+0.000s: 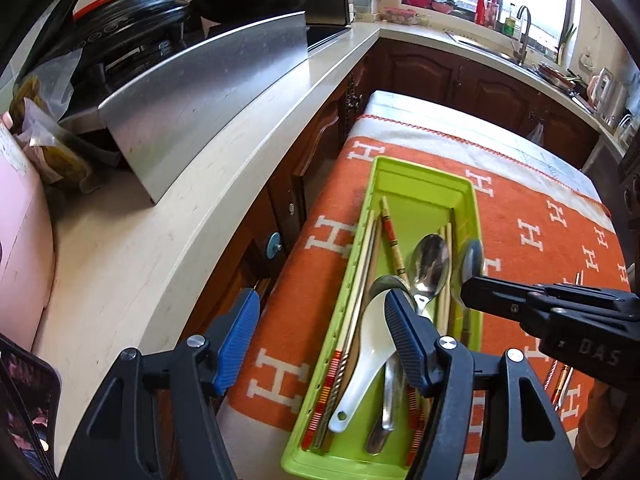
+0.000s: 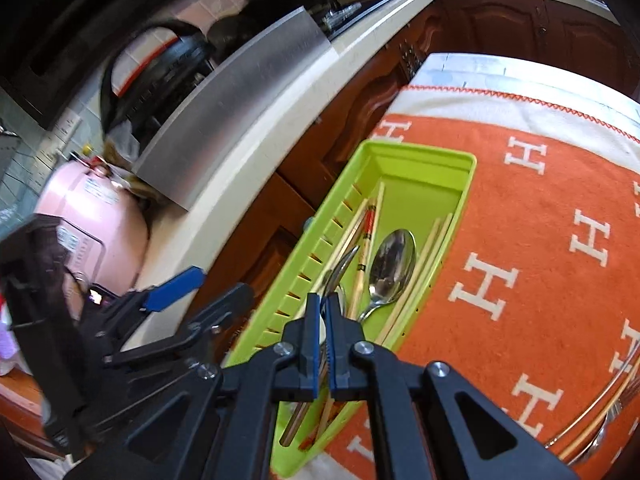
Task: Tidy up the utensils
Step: 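Carry the white ceramic spoon into the green tray and open the left tool, then grasp the steel knife with the left tool while the right tool grasps a wooden chopstick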
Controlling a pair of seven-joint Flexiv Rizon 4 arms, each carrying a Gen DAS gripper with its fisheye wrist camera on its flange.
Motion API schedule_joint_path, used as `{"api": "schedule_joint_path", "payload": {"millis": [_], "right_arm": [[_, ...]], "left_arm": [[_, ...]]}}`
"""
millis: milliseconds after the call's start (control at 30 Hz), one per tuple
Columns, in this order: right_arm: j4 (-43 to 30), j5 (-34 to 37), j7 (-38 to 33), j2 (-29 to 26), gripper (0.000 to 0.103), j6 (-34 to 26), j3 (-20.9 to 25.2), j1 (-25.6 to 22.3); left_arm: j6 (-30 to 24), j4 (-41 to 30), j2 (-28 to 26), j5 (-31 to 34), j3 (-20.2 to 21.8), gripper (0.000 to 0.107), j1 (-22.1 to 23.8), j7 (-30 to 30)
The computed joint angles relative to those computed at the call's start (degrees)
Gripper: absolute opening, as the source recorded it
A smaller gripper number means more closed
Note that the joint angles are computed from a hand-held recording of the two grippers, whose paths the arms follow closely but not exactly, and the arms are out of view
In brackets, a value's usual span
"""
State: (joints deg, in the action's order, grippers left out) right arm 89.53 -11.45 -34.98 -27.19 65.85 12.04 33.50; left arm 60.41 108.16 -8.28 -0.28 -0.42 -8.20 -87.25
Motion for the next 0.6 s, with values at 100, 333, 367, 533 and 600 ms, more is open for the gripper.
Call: {"api": "schedule_joint_path", "payload": {"millis": [100,333,367,533,600], "right_arm": [[-0.4,0.68,-0.36,0.03,0.005,-2.3,0.55,-0.24],[4.75,-3.15,2.1,3.89,0.005,-1.86,-1.26,1.13],[5.68,-3.47,2.33,4.62,0.005,-2.13,-1.14,1.0],[11.89,-7.34,6.14,8.76,0.005,-2.03,-1.75,1.15],[14.94,-10.0,8.6,10.8,0.005,-1.54,-2.26,1.2]], "left_arm": [[-0.81,-0.24,-0.34,0.49,0.18,0.064,0.06,-0.52],[-1.69,-0.38,-0.63,1.49,-0.22,0.064,-0.57,-0.04],[-1.79,-0.33,-0.58,1.53,-0.32,0.064,-0.72,0.08],[-1.8,-0.03,-0.16,1.21,-0.92,0.068,-1.48,1.24],[-1.9,0.02,0.03,0.98,-1.29,0.068,-1.9,1.88]]}}
